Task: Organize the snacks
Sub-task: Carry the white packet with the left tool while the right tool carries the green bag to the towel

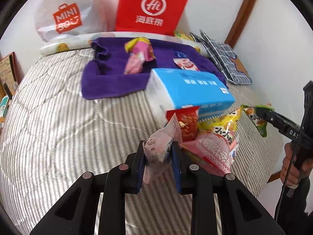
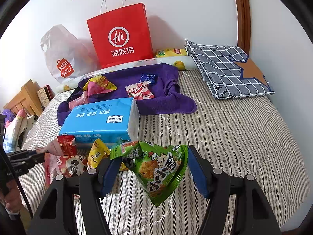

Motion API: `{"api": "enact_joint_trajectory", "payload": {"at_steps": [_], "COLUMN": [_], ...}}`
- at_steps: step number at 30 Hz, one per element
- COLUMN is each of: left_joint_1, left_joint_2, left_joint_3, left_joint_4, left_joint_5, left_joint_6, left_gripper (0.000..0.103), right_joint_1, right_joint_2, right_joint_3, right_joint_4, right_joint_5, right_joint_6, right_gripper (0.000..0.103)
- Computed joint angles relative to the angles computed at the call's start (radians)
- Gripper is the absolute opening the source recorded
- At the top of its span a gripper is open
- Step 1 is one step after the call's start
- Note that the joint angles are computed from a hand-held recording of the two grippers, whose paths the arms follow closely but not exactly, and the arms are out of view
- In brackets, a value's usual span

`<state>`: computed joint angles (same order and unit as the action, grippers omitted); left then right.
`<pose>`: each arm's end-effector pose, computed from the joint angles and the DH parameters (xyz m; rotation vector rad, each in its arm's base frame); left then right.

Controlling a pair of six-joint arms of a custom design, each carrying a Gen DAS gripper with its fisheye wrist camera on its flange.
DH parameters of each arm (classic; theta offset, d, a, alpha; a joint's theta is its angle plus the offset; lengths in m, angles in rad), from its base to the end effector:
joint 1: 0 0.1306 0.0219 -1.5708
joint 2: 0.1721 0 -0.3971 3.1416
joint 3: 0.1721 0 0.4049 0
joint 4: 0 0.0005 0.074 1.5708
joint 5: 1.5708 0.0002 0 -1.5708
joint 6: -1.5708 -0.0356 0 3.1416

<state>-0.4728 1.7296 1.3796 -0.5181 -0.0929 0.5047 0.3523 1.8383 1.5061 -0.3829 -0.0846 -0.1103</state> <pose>0.5371 -0.2716 0.2837 -0.0811 2.4593 -0.3225 0.6150 0.2288 0.2860 -0.3224 2.2831 0.3360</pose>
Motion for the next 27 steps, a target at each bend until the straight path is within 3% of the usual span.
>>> {"api": "enact_joint_trajectory", "payload": {"at_steps": [6,27], "left_joint_1": [-0.006,-0.016], "left_joint_2": [-0.010,0.054], "left_joint_3": [-0.010,0.038], "left_joint_4": [-0.009,-0.053], "left_joint_5": [-0.100,-0.051], "left_joint_6": [0.000,-0.045], "left_gripper": [0.024,0.020], "right_joint_1": [0.000,0.001], "right_joint_2": [0.001,0.013], "right_joint_3": [0.002,0.015], "right_joint_4": [-0.004,-0.026], "right_joint_5": [0.002,0.006], "right_joint_6": [0.003,0.006], "right_gripper": [0.065,0.065]}}
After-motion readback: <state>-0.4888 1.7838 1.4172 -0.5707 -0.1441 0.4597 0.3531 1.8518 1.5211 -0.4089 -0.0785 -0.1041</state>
